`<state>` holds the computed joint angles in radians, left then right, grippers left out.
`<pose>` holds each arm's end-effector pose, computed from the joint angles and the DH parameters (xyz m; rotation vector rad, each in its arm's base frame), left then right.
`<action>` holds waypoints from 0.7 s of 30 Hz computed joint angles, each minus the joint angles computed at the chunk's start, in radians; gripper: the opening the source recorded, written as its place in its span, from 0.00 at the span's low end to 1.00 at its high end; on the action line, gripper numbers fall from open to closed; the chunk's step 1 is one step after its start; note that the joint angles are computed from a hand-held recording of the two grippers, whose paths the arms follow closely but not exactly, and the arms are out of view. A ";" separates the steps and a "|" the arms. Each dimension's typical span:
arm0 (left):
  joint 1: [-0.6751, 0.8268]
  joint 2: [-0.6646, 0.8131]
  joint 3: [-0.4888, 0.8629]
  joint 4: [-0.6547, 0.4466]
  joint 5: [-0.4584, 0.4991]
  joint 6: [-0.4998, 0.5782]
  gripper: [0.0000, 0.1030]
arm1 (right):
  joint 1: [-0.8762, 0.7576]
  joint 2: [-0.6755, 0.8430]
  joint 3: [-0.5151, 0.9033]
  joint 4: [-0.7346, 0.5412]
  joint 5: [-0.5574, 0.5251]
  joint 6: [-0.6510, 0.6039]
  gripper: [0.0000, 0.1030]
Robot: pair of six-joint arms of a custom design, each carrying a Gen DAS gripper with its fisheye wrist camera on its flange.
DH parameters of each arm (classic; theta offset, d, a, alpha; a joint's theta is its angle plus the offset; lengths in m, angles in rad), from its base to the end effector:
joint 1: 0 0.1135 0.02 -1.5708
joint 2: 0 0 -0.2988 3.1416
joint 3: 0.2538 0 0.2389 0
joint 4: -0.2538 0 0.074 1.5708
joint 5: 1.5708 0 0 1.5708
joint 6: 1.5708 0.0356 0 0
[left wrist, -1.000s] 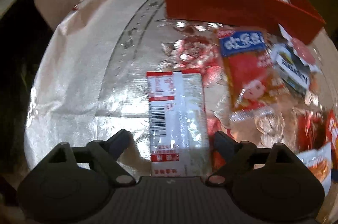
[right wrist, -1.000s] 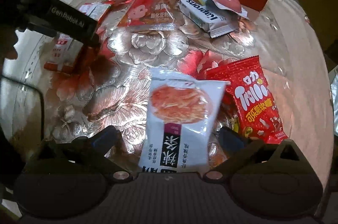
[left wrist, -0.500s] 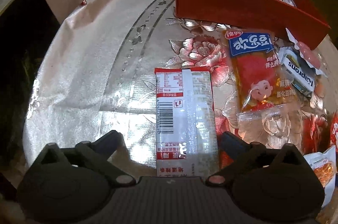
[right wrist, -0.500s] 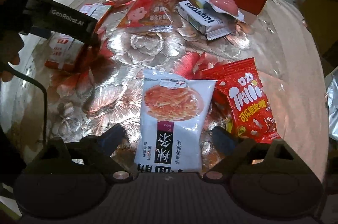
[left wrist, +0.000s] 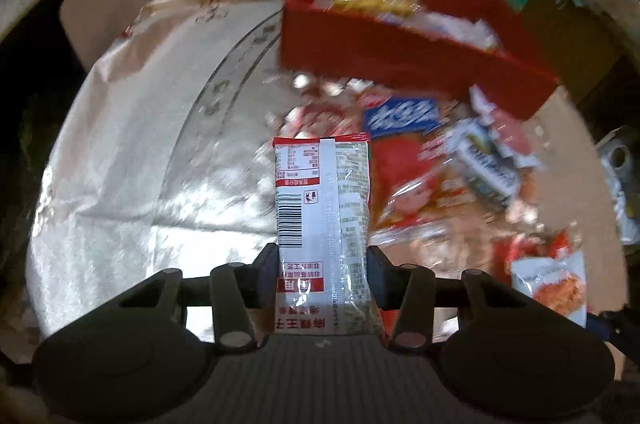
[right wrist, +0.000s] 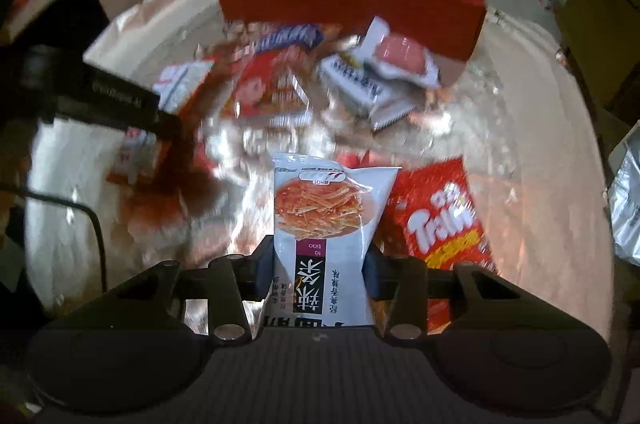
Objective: Organize snacks
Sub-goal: 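Lift both packets and carry them over the red tray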
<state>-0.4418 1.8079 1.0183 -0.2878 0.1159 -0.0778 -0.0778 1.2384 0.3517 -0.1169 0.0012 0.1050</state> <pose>0.3123 -0.1523 0.1857 0.5228 2.6245 -0.3231 0.1735 -0.0136 0.1622 0.2354 2.5636 0.0087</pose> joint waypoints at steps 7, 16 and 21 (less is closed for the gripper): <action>-0.029 -0.049 0.007 0.007 0.021 -0.004 0.38 | -0.080 -0.036 0.052 -0.021 -0.058 -0.026 0.50; -0.054 -0.077 0.025 0.033 0.013 -0.004 0.38 | -0.137 -0.041 0.133 -0.033 -0.105 -0.035 0.50; -0.059 -0.075 0.042 0.037 0.011 -0.008 0.38 | -0.148 -0.031 0.162 -0.028 -0.114 -0.040 0.50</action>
